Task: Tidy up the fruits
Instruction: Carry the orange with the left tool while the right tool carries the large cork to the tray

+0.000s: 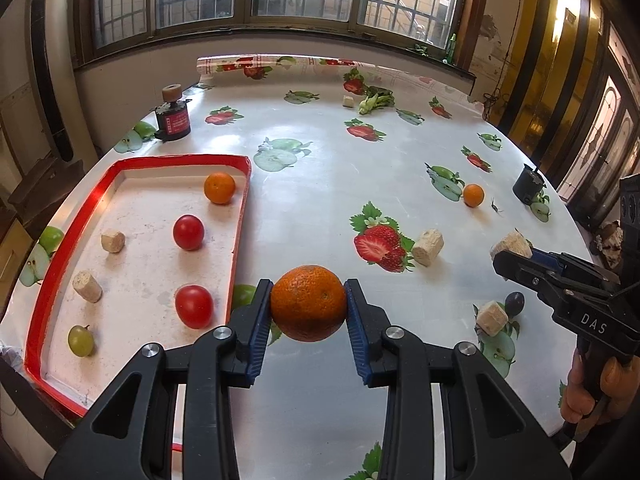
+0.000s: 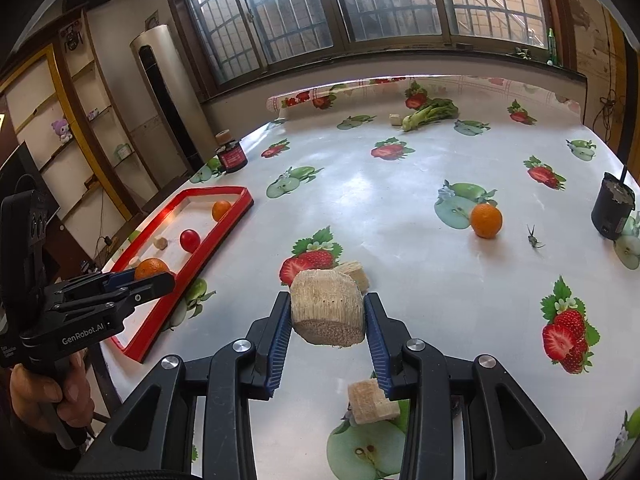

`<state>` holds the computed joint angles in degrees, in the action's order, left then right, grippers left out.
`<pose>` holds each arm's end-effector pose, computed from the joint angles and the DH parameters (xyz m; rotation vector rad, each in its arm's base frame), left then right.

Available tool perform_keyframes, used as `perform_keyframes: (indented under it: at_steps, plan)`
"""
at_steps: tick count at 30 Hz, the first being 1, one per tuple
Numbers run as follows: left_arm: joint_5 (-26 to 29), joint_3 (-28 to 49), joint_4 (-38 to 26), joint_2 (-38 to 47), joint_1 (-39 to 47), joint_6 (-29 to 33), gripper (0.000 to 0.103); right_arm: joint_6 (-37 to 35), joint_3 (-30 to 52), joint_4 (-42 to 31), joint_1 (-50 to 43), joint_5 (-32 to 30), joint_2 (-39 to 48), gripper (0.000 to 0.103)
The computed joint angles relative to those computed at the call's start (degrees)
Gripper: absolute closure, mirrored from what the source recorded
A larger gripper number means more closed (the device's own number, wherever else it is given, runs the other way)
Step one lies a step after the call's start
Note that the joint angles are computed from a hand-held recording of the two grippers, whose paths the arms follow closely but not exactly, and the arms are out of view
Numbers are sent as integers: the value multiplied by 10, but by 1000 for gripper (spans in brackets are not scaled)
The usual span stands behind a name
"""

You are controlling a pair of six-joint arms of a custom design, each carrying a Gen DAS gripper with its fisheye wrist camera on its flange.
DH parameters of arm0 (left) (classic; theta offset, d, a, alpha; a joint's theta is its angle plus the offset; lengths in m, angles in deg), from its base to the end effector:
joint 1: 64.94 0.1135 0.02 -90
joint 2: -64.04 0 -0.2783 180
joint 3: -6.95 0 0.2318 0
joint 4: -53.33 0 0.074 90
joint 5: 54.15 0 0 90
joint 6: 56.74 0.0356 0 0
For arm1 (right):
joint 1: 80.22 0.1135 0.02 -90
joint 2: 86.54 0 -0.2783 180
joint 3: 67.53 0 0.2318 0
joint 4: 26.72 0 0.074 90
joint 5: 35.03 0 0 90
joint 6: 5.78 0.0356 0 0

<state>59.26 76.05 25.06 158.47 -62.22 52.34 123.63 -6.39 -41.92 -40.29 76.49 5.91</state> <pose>0.3146 0.0008 0.2059 0.5085 2.3768 -0.3426 0.2412 0.1849 0.1934 0.1652 2.3191 0.2512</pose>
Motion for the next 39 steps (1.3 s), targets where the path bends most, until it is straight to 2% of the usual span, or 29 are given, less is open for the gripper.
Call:
perform_keyframes:
  at_steps: [11,39]
  plan:
    - [1,-2,6,-8,41,9,70,-7,39,-5,20,-7,34,66]
    - [14,32,4,44,150,31,70,-52,203,-39,55,-48,166,66]
